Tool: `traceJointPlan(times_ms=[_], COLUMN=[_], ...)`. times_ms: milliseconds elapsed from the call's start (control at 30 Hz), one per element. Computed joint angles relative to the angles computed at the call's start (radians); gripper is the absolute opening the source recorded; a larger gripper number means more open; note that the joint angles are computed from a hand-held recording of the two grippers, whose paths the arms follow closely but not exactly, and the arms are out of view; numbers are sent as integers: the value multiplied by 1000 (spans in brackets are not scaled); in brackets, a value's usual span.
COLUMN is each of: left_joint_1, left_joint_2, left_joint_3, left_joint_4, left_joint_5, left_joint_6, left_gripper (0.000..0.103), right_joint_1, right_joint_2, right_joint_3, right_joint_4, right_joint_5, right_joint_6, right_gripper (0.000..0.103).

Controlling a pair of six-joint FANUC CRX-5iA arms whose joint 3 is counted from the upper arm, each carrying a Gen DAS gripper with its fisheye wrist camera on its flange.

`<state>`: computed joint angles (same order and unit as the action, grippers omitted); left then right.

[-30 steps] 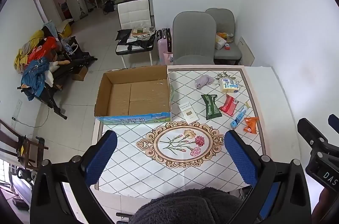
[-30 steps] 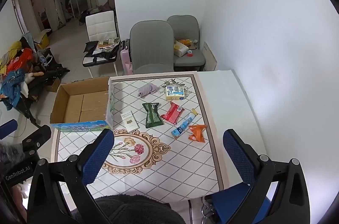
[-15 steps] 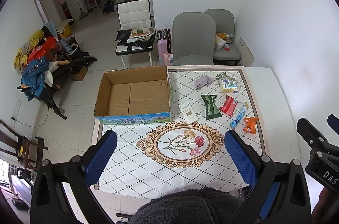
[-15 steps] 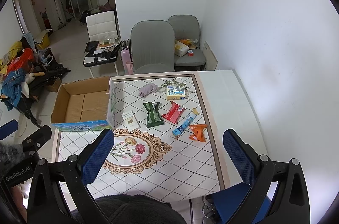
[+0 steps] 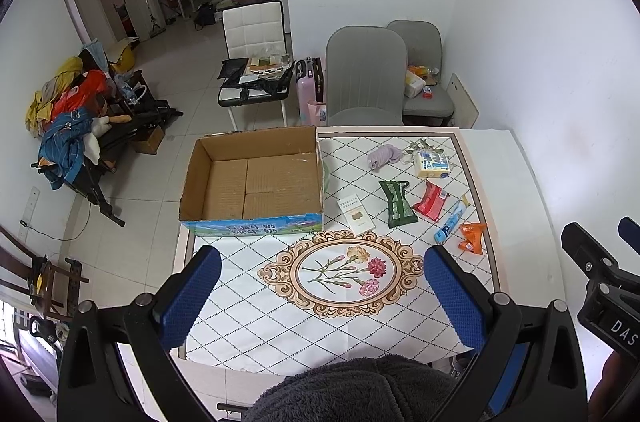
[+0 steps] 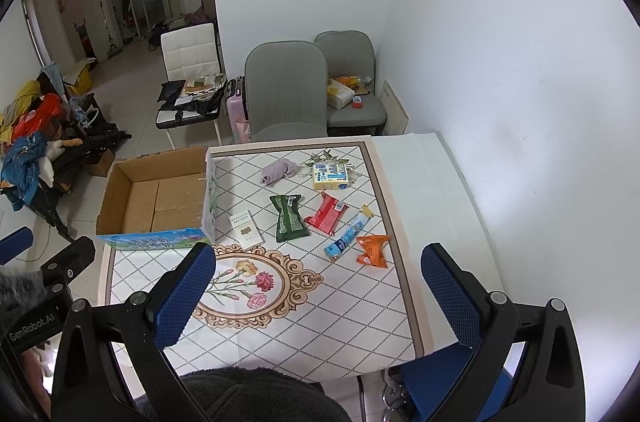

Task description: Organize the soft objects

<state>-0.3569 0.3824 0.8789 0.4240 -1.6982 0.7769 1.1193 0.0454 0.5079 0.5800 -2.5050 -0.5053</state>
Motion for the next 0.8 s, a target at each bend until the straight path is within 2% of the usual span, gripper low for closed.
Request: traceJointPlan(times_ms=[800], left_joint_1=[18], left_joint_2=[58], left_joint_3=[68], left_joint_4=[14], left_joint_5=[-24], left_joint_6=[-1], left_gripper=[103], right_joint_1=[-45], right_joint_2=[41], right_joint_3=[43], right_joint_4=[30], right_joint_5=[28], right_joint_6=[65], right_gripper=[103])
